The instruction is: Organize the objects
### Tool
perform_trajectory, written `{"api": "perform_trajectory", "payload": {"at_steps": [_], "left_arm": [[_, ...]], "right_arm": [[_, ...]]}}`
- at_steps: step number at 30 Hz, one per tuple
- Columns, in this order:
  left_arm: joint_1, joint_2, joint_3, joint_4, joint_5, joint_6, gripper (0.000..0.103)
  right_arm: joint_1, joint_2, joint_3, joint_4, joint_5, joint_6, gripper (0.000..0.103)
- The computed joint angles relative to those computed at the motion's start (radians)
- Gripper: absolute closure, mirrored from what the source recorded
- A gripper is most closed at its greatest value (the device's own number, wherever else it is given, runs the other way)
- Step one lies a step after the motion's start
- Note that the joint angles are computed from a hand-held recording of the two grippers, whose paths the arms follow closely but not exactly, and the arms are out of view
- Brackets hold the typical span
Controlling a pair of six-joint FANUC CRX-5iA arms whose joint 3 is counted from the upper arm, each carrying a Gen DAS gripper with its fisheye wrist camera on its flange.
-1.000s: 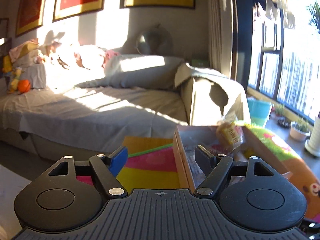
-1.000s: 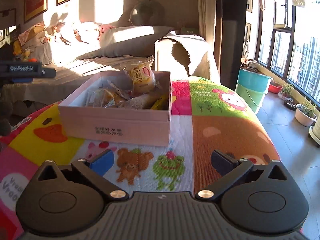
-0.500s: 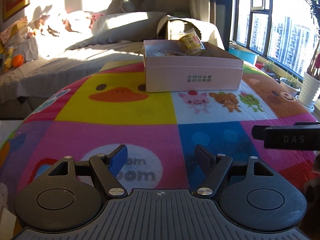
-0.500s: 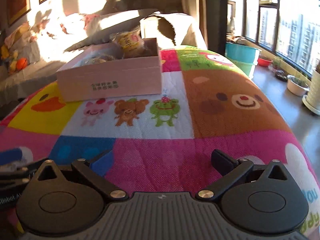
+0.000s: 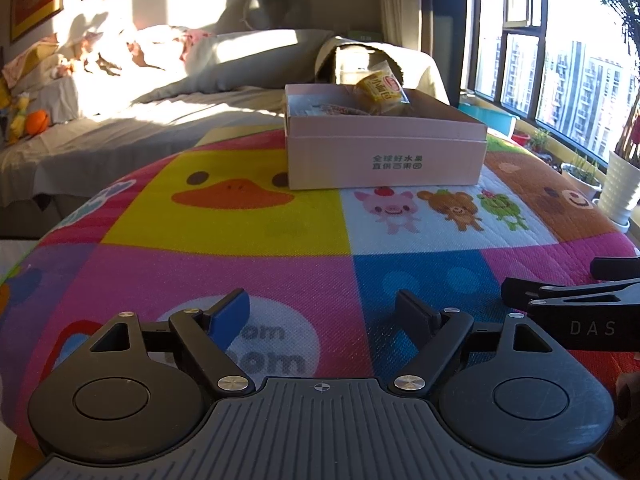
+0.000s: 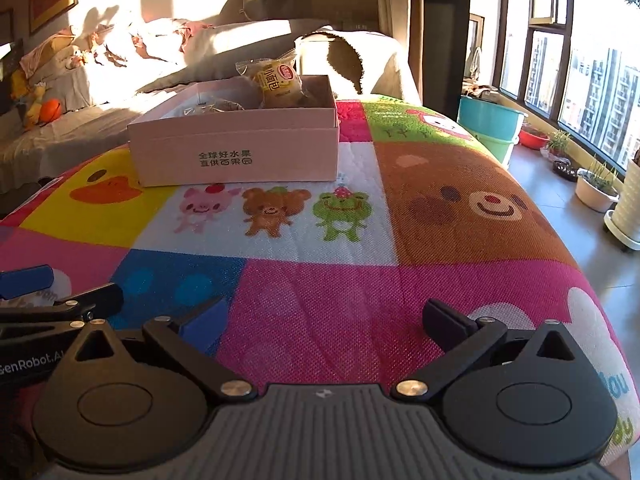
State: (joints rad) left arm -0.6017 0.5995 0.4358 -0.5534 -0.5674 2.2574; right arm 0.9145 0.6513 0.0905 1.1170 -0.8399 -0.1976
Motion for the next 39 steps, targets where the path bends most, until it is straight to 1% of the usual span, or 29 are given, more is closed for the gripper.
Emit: {"api": "perform_trajectory", "payload": {"at_steps": [3, 8, 11, 13, 18, 28, 33, 39], "left_arm": [[0.000, 0.000, 0.000, 0.000, 0.000, 0.000, 0.017], [0.000, -0.001, -0.001, 0.001, 0.001, 0.000, 0.017], [0.001, 0.000, -0.002, 0.005, 0.004, 0.000, 0.017], [0.000, 0.000, -0.001, 0.003, 0.003, 0.002, 0.017], [-0.001, 0.001, 0.000, 0.002, 0.001, 0.007, 0.017], [-0.001, 0.000, -0.003, 0.004, 0.003, 0.009, 0.017], [0.005, -0.002, -0.010, 0.017, 0.017, 0.008, 0.017], [0.002, -0.001, -0.007, 0.008, 0.009, 0.010, 0.017]], "right_arm": [[-0.003, -0.009, -0.017, 0.011, 0.017, -0.008, 0.000], [0.004, -0.001, -0.009, 0.015, -0.006, -0.026, 0.000], [-0.002, -0.016, -0.034, 0.030, 0.020, -0.031, 0.000], [0.002, -0.009, -0.025, 0.031, 0.005, -0.019, 0.000], [0.008, 0.009, -0.006, 0.037, -0.026, -0.050, 0.000], [0.004, 0.003, -0.019, 0.048, -0.012, -0.072, 0.000], [0.008, 0.008, -0.011, 0.044, -0.019, -0.065, 0.000], [0.007, 0.008, -0.010, 0.044, -0.019, -0.065, 0.000]]}}
